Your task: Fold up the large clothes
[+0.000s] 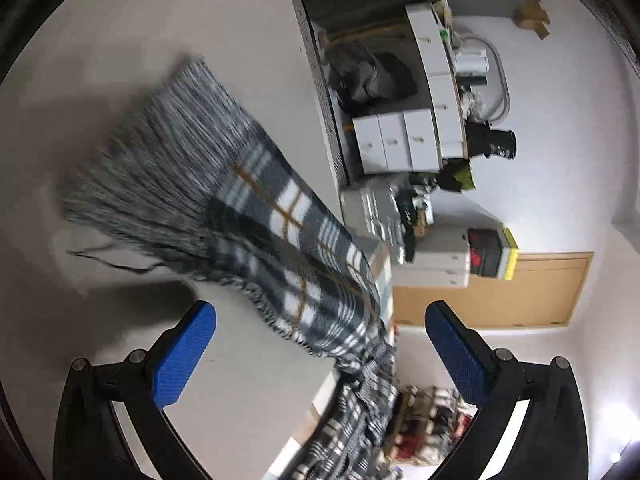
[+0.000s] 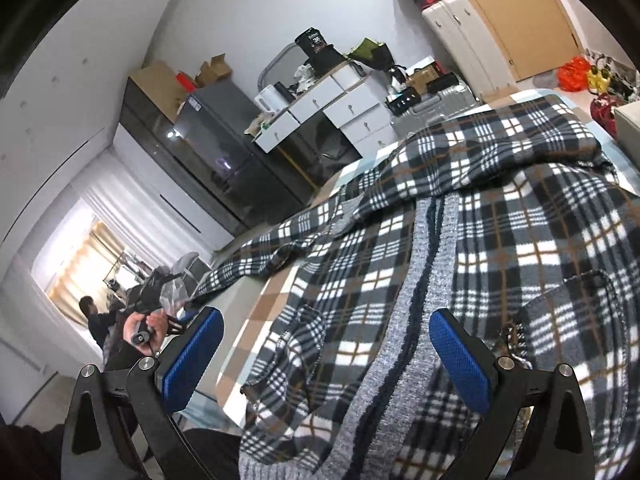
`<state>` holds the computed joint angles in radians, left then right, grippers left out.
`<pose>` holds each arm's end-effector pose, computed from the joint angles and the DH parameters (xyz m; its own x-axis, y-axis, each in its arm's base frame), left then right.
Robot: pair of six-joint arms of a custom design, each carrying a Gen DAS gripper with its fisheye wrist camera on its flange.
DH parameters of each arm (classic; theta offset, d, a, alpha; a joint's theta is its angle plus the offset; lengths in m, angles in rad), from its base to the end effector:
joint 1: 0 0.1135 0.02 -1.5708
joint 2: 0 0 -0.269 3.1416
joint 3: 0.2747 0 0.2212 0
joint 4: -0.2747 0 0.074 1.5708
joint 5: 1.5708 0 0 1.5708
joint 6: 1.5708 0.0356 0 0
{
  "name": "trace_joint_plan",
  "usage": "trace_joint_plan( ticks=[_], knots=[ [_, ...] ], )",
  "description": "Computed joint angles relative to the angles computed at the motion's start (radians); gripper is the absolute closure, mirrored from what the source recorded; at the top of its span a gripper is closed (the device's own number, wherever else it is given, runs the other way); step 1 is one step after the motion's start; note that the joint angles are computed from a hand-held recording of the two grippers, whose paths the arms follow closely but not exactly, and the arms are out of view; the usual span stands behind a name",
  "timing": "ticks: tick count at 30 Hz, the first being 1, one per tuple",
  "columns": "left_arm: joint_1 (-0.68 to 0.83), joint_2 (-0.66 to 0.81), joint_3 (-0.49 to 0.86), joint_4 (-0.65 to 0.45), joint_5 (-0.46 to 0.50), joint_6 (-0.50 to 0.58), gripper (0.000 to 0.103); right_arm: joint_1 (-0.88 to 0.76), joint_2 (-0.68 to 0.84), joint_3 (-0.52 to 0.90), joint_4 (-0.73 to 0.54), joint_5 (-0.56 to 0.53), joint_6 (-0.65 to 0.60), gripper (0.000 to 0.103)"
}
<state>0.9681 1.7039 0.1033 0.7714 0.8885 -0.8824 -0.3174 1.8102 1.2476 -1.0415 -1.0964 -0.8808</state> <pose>0.1217 0.1281 0.0944 -0.0939 -0.9955 0.0128 -0.4640 0.0323 -0.8852 0.2881 -0.0613 0.2218 -0.7361 -0.1290 -0.6645 -0.6236 0.5109 0.5916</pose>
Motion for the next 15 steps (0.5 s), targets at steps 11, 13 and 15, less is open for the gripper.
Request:
trace_joint_plan(
  ticks=[11,13,15],
  knots=[
    [0.013,0.104,0.025,0.096,-0.140,-0.098,0.080,0.013,-0.014,-0.036,0.079,0.018,0.050,0.000],
    [0.007,0.126,0.035,0.087,-0.165,-0.100,0.100,0.013,-0.020,-0.041,0.087,0.018,0.050,0.000],
    [0.001,0.115,0.025,0.116,-0.196,-0.087,0.101,0.013,-0.028,-0.048,0.094,0.019,0.046,0.000]
  ],
)
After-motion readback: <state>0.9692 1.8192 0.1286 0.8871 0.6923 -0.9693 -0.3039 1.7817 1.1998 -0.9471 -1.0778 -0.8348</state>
